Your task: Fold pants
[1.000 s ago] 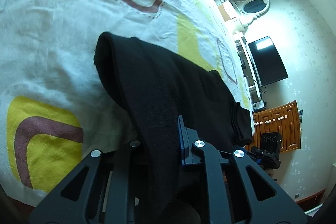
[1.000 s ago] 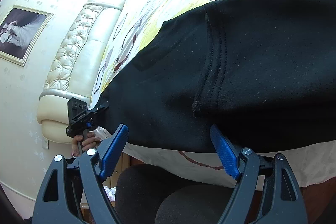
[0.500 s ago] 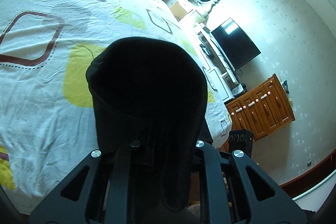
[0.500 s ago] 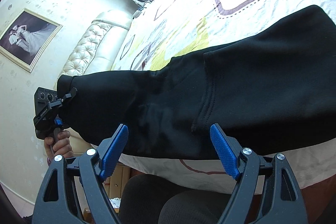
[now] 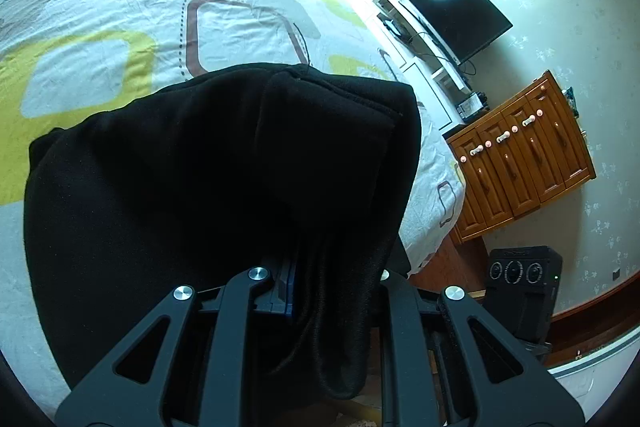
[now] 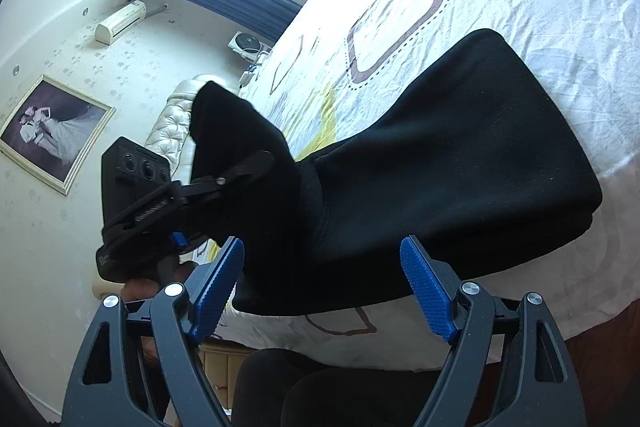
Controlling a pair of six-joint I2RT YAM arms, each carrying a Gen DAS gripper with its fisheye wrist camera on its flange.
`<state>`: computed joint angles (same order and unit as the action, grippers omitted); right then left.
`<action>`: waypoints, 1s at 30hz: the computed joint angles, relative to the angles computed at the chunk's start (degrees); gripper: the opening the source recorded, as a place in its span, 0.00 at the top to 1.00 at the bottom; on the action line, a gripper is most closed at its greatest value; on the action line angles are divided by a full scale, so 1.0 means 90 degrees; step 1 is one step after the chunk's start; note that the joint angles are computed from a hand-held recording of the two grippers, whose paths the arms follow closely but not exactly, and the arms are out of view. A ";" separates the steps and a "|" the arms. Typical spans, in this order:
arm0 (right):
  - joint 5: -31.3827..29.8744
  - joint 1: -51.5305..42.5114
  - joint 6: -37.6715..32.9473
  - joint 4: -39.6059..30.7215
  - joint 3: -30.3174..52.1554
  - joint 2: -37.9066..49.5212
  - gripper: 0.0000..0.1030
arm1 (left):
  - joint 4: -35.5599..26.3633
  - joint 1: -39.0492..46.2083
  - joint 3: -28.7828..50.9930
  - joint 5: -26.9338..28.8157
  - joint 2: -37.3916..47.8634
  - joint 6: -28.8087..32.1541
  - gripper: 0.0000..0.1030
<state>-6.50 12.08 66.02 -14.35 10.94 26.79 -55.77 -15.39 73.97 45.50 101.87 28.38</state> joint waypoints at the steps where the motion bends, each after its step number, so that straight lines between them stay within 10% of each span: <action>1: -0.0066 -0.0108 0.0008 -0.0064 -0.0057 -0.0118 0.23 | 0.0309 -0.0169 -0.0192 -0.0133 0.0010 -0.0178 0.85; 6: -0.0238 -0.0448 -0.0022 -0.0402 -0.0196 -0.0532 0.23 | 0.1122 -0.0556 -0.0818 -0.0284 0.0020 -0.0684 0.67; 18: -0.0840 -0.1314 -0.0522 -0.0960 0.0011 -0.0625 0.23 | 0.0586 0.0400 -0.1064 -0.0008 -0.1107 0.0217 0.14; 30: -0.1710 -0.2269 -0.1393 0.0367 0.0472 0.2093 0.23 | 0.1066 0.2787 -0.1344 -0.1378 -0.0735 0.1580 0.11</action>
<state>-21.89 -8.34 53.48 -11.05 15.19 45.63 -46.18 9.69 61.88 33.09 95.26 42.60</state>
